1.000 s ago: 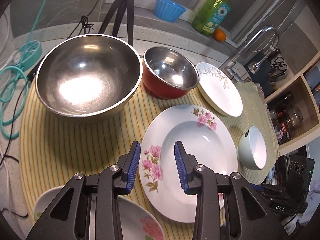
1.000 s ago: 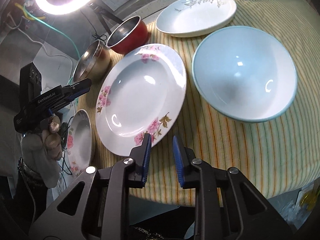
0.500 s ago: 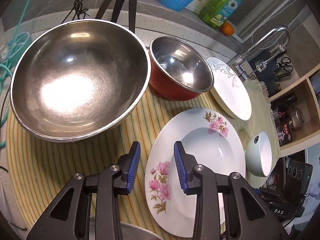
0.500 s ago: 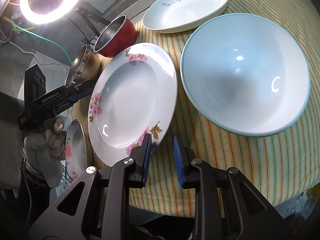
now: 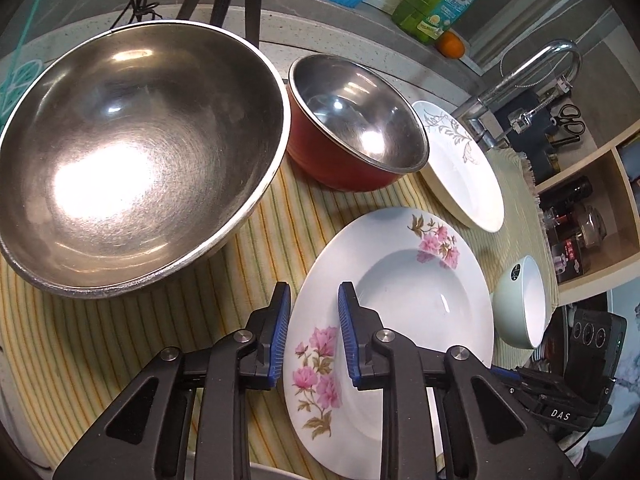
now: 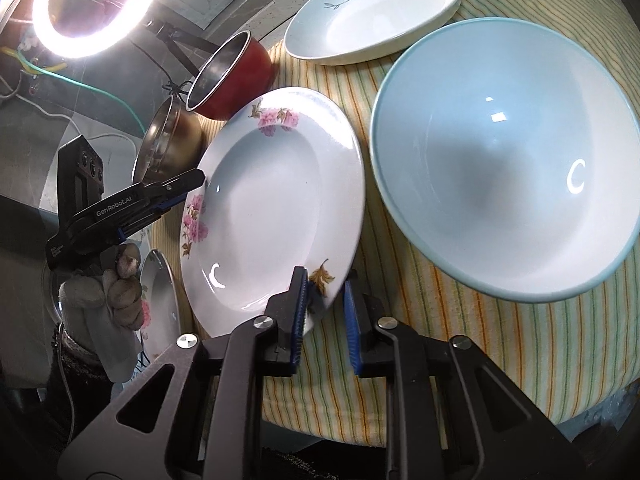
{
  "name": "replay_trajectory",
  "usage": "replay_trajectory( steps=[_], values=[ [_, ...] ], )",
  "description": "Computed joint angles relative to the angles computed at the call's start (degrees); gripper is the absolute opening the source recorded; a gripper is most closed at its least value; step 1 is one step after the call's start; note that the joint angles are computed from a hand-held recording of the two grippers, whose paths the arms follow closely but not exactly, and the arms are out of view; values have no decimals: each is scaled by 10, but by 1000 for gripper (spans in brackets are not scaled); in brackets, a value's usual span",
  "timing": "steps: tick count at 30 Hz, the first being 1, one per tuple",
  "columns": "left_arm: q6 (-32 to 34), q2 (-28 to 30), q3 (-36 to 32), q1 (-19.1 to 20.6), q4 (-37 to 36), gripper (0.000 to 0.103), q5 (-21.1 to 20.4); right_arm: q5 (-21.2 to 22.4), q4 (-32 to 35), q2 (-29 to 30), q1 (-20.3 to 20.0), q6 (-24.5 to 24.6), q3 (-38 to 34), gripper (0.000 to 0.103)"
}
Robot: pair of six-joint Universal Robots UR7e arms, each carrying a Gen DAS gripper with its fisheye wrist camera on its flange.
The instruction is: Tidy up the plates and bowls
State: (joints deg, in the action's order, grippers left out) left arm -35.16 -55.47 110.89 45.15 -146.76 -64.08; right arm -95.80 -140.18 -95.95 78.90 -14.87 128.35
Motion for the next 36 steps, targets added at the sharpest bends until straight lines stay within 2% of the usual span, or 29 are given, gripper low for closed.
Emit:
replay_trajectory(
  steps=[6,22,36],
  values=[
    [4,2,-3,-6,13,22,6,-8,-1,-2,3,-10,1,18],
    [-38,-5,22,-34,19,22,12,-21,39,10,5,-20,-25,18],
    [-74,5,36,-63,22,23,18,-15,65,11,2,-30,-29,18]
  ],
)
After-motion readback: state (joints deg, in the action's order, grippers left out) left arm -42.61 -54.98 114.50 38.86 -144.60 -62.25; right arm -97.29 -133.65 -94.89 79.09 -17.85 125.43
